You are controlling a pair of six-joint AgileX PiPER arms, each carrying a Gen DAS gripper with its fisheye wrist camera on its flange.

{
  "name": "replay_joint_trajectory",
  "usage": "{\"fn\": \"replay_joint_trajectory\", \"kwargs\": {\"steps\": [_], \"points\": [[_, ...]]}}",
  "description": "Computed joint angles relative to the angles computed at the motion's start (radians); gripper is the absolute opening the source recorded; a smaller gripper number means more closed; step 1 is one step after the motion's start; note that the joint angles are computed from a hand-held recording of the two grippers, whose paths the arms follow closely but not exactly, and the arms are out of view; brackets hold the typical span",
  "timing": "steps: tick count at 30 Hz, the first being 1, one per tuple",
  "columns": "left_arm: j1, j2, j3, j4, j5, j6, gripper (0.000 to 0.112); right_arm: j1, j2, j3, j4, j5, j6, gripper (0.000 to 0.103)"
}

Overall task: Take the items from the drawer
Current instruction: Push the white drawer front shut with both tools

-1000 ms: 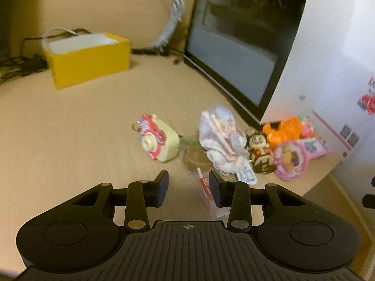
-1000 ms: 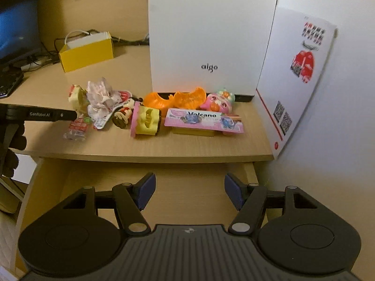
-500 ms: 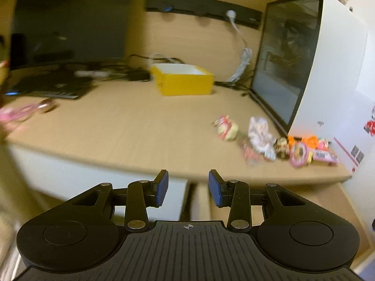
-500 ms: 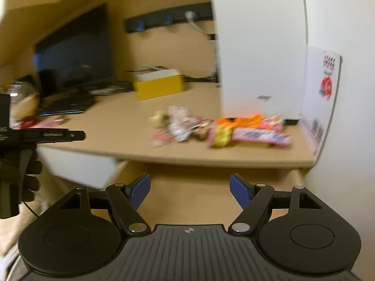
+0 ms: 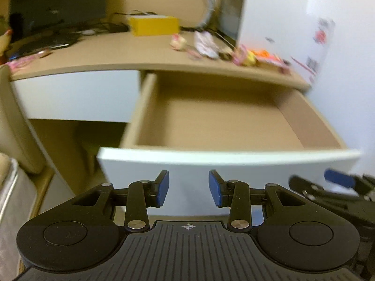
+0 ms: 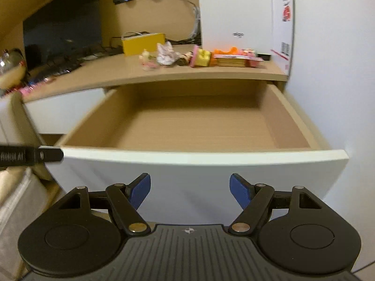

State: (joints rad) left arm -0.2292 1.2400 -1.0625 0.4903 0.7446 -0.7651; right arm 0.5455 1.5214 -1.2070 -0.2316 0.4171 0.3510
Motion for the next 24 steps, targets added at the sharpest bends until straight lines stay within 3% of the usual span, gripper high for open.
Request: {"fn": "replay_joint_trajectory", "kwargs": {"steps": [5, 8, 12, 15, 21, 24], "points": [[-0.033, 0.053, 0.053, 0.089, -0.074, -0.109, 0.039, -0.010, -0.001, 0.087, -0.144, -0.057, 0.104, 0.075], [-0.041, 0.065, 0.075, 0.147, -0.102, -0.166, 0.039, -0.021, 0.020, 0.106, -0.305, -0.071, 0.278, 0.075], [-0.017, 0.088, 0.069, 0.131, -0.120, -0.170, 0.037, -0.063, 0.045, 0.079, -0.257, -0.073, 0.296, 0.075], [0.018, 0.104, 0.052, 0.087, -0.141, -0.121, 0.038, -0.091, 0.067, 0.042, -0.112, -0.062, 0.172, 0.076], [0.103, 0.182, -0.020, -0.012, -0.209, 0.000, 0.037, -0.092, 0.156, -0.054, -0.107, -0.075, 0.137, 0.076], [0.147, 0.228, -0.037, -0.027, -0.287, 0.026, 0.037, -0.098, 0.224, -0.131, -0.095, -0.086, 0.103, 0.076]]}}
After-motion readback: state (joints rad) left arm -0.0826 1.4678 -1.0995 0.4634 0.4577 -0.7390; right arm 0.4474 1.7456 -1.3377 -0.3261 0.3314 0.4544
